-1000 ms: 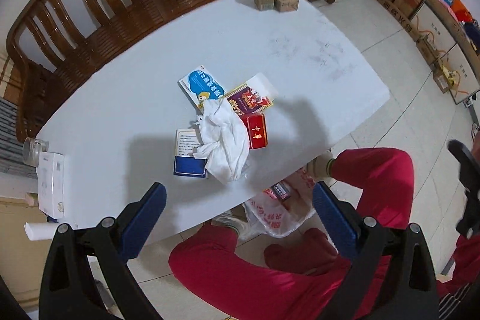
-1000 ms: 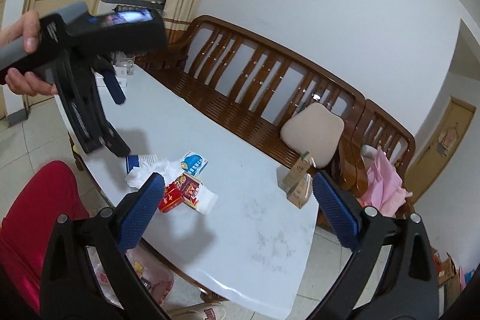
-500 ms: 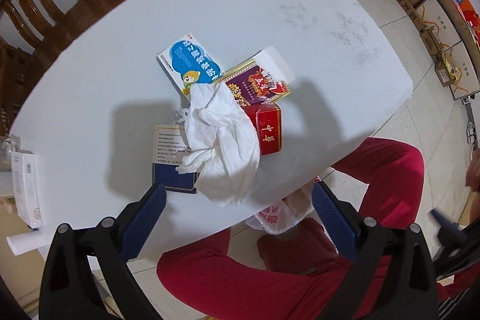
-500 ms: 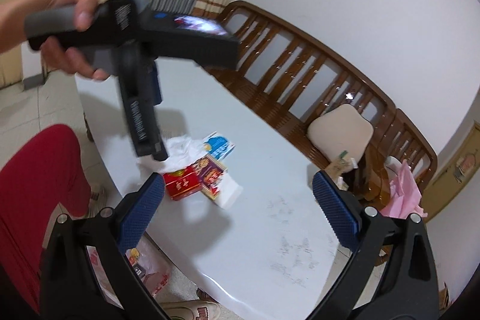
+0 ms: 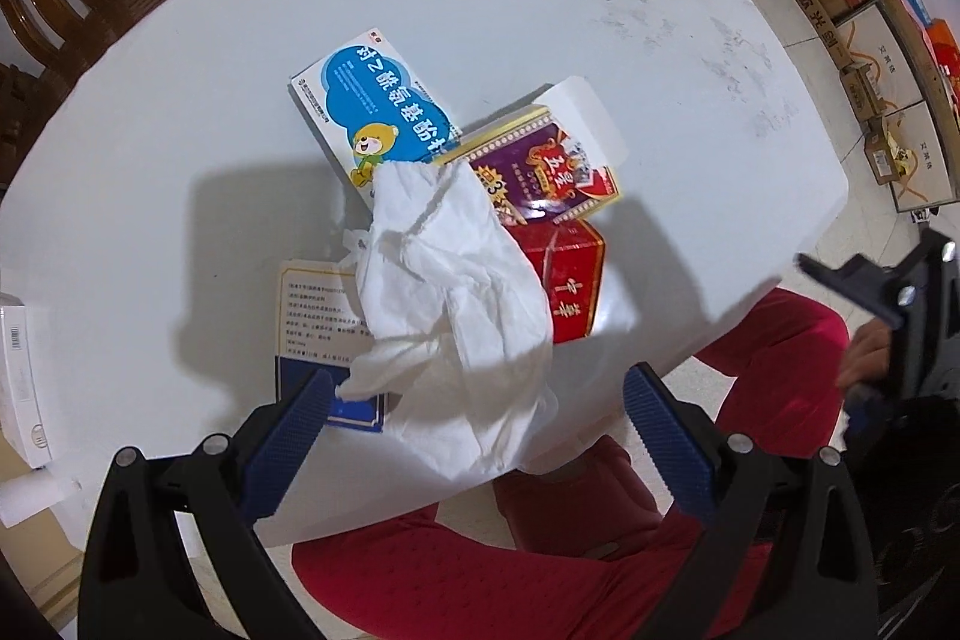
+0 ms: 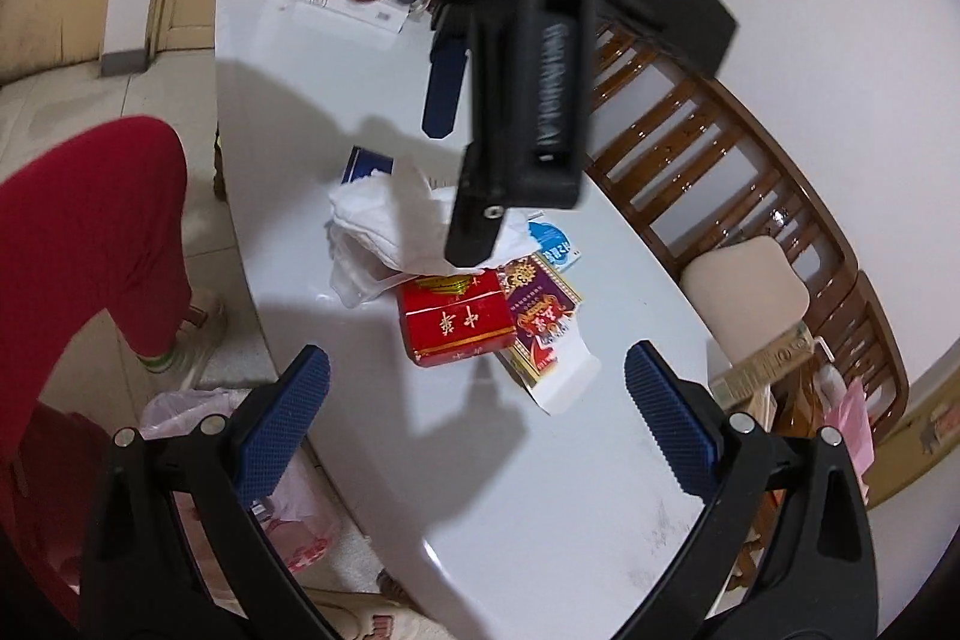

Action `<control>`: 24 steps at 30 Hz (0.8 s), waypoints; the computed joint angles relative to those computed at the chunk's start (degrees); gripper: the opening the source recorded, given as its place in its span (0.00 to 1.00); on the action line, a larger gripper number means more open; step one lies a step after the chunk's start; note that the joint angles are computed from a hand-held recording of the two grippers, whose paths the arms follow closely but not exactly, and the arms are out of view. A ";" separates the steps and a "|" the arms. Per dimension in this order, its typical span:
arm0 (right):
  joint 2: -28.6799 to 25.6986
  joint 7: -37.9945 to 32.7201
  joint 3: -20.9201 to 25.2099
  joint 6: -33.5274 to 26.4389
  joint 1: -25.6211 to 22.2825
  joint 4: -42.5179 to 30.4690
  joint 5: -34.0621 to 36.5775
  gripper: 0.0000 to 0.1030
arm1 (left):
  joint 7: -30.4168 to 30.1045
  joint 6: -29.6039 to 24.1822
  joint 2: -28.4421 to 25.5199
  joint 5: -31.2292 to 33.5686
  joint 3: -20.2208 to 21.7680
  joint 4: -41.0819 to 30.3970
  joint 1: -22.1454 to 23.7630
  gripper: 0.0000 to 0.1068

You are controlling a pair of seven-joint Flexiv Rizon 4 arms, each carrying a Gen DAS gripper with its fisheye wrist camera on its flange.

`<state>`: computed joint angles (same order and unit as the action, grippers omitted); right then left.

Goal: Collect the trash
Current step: 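Raise both tools back over the table toward the tissues and red pack, then grasp the white tissues with the left tool while the right tool grasps the red cigarette pack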

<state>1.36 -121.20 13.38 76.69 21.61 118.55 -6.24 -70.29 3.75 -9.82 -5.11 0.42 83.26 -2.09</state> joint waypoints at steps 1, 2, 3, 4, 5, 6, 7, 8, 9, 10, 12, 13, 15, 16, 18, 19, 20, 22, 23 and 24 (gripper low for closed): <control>-0.96 -0.40 -0.06 0.61 0.14 -0.20 -0.16 0.93 | 0.03 -0.16 -0.48 -0.22 -0.03 -0.36 0.16 0.89; -1.70 -0.49 -0.13 1.25 0.11 -0.31 -0.49 0.93 | 0.06 -0.29 -0.84 -0.38 -0.06 -0.54 0.25 0.89; -2.38 0.01 -0.20 2.16 0.05 -0.17 -1.60 0.94 | 0.09 -0.36 -1.28 -0.52 -0.10 -0.76 0.32 0.89; -2.95 0.12 -0.22 2.94 -0.05 -0.02 -2.36 0.93 | 0.12 -0.45 -1.53 -0.53 -0.14 -0.93 0.30 0.89; -3.65 0.70 -0.37 4.15 -0.11 0.27 -3.94 0.93 | 0.09 -0.55 -1.87 -0.46 -0.18 -1.16 0.27 0.89; -4.33 1.14 -0.50 5.48 -0.19 0.51 -5.24 0.93 | 0.09 -0.72 -2.30 -0.49 -0.22 -1.43 0.29 0.89; -4.79 0.68 -0.25 5.75 -0.35 0.31 -5.05 0.93 | 0.15 -0.79 -2.58 -0.57 -0.22 -1.59 0.31 0.89; -5.52 0.49 -0.15 5.99 -0.42 -0.09 -5.15 0.93 | 0.14 -0.73 -2.86 -0.58 -0.23 -1.68 0.28 0.89; -6.04 1.14 -0.33 6.85 -0.40 0.00 -6.19 0.93 | 0.19 -0.76 -3.09 -0.55 -0.21 -1.82 0.30 0.89; -6.58 0.47 0.05 7.01 -0.61 -0.33 -5.80 0.93 | 0.27 -0.84 -3.35 -0.51 -0.19 -2.00 0.33 0.89; -7.50 0.25 0.15 7.61 -0.82 -0.73 -6.30 0.93 | 0.36 -0.85 -3.88 -0.64 -0.14 -2.36 0.45 0.89; -7.99 0.25 0.18 7.82 -0.86 -0.93 -6.68 0.93 | 0.49 -0.86 -4.11 -0.97 -0.07 -2.51 0.66 0.89; -8.53 1.10 -0.24 8.58 -0.87 -0.59 -8.03 0.93 | 0.65 -1.07 -4.54 -1.40 0.06 -2.85 1.03 0.89; -8.78 1.36 -0.30 9.01 -0.97 -0.49 -8.48 0.93 | 0.67 -1.02 -4.76 -1.75 0.10 -2.91 1.20 0.89; -9.50 0.55 0.58 8.57 -1.59 -1.19 -7.41 0.93 | 0.96 -0.99 -5.11 -2.26 0.11 -2.95 1.46 0.89; -9.79 0.40 0.78 8.46 -1.76 -1.43 -7.17 0.93 | 1.03 -1.21 -5.39 -2.31 0.12 -3.12 1.56 0.89; -10.12 0.29 0.89 8.20 -1.83 -1.73 -7.16 0.93 | 1.07 -1.34 -5.56 -2.29 0.14 -3.17 1.61 0.89; -10.40 0.70 0.44 9.09 -1.70 -1.38 -8.11 0.93 | 1.31 -1.54 -5.88 -2.53 0.14 -3.32 1.77 0.89; -10.70 -0.08 1.07 9.18 -2.16 -1.71 -7.42 0.93 | 1.39 -1.55 -5.98 -2.66 0.16 -3.35 1.84 0.89; -10.88 -0.81 1.69 8.75 -2.62 -2.20 -6.61 0.93 | 1.45 -1.46 -6.07 -2.87 0.17 -3.37 1.93 0.89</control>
